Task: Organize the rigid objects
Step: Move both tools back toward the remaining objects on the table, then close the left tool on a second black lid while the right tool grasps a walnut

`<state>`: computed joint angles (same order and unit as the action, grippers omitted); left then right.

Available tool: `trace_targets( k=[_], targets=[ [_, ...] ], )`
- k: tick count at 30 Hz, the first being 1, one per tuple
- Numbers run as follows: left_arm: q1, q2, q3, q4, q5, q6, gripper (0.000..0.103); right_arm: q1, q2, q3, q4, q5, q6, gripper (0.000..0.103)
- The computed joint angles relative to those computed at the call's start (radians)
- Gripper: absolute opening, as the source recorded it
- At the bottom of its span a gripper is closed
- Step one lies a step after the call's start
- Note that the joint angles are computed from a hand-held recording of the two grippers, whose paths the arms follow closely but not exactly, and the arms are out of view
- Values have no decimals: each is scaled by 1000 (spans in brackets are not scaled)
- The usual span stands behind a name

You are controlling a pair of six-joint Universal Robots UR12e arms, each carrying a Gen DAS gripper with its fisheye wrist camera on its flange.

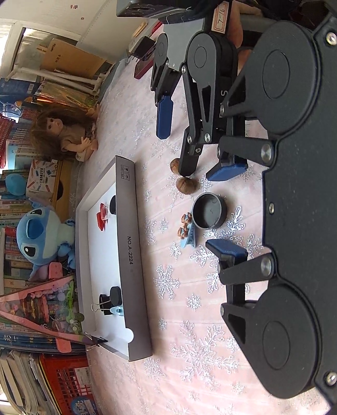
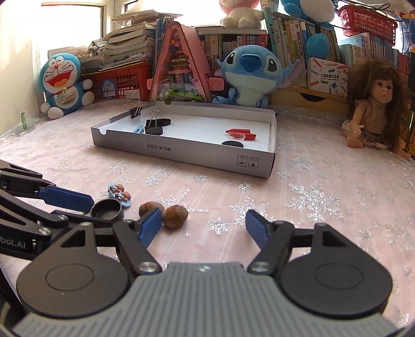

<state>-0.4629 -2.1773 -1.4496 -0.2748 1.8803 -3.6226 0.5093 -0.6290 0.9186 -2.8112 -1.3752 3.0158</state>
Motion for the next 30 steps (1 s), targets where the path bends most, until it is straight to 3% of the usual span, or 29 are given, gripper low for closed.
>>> trace_targets(
  k=[7, 11, 14, 16, 18, 30],
  targets=[
    [3, -9, 5, 19, 6, 8, 39, 3, 1, -3, 4, 10, -38, 70],
    [3, -13, 8, 24, 14, 10, 30, 5, 3, -7, 4, 13, -50, 60],
    [4, -15, 6, 31, 19, 11, 30, 6, 4, -8, 6, 13, -49, 46],
    [4, -14, 6, 32, 22, 16, 30, 6, 4, -9, 9, 14, -43, 29],
    [5, -13, 5, 34, 25, 14, 30, 7, 3, -9, 12, 9, -35, 25],
    [8, -8, 4, 41, 56, 5, 30, 0, 1, -7, -2, 5, 26, 25]
  ],
)
